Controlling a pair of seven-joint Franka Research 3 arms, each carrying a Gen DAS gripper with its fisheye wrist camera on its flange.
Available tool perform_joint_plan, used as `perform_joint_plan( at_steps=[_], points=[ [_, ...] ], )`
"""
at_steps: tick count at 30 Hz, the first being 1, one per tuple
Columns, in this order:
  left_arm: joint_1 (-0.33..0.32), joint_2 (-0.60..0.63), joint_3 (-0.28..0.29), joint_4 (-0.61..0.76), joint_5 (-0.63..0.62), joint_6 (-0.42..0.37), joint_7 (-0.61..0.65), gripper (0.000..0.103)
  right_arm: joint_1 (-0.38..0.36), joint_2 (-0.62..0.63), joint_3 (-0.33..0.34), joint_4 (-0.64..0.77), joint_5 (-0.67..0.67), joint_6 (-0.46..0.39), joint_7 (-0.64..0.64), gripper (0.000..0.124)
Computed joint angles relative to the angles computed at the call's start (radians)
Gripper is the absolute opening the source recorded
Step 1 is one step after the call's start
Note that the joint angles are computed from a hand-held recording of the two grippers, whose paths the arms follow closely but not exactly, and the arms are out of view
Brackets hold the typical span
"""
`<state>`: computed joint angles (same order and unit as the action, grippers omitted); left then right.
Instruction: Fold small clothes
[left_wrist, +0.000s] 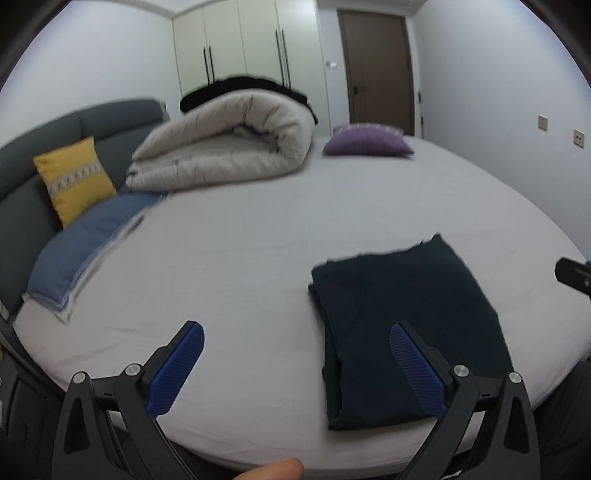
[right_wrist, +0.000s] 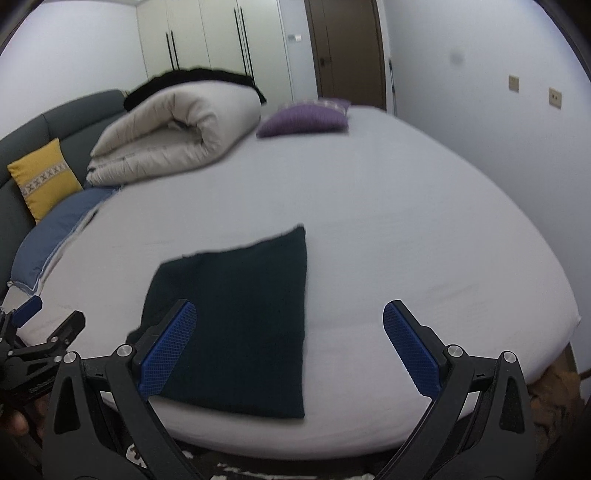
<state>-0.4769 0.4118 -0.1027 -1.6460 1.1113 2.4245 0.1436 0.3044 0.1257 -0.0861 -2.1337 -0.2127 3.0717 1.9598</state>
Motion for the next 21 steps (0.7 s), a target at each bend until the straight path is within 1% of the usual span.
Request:
perform_joint_plan(
  at_steps=[3, 6, 11, 14, 21],
  points=[
    [0.014, 0.021, -0.007, 0.009, -0.052, 0.012, 0.017, 0.103, 0.016, 0.049, -0.009, 0.039, -0.016, -0.021, 0.012, 0.103],
    [0.005, 0.034, -0.004, 0.016, -0.068, 0.004, 0.028, 0.103, 0.039, 0.085, -0.026, 0.063, -0.023, -0.036, 0.009, 0.103],
    [0.001, 0.052, -0.005, 0.033, -0.113, -0.004, 0.067, 0.103, 0.043, 0.139, -0.018, 0.111, 0.029, -0.062, -0.039, 0.103],
    [-0.003, 0.059, -0.001, 0.038, -0.132, -0.009, 0.078, 0.103, 0.051, 0.166, -0.026, 0.133, 0.052, -0.074, -0.059, 0.103],
    [-0.005, 0.066, 0.006, 0.043, -0.16, -0.011, 0.089, 0.103, 0.054, 0.195, -0.027, 0.151, 0.096, -0.093, -0.095, 0.103]
  ],
)
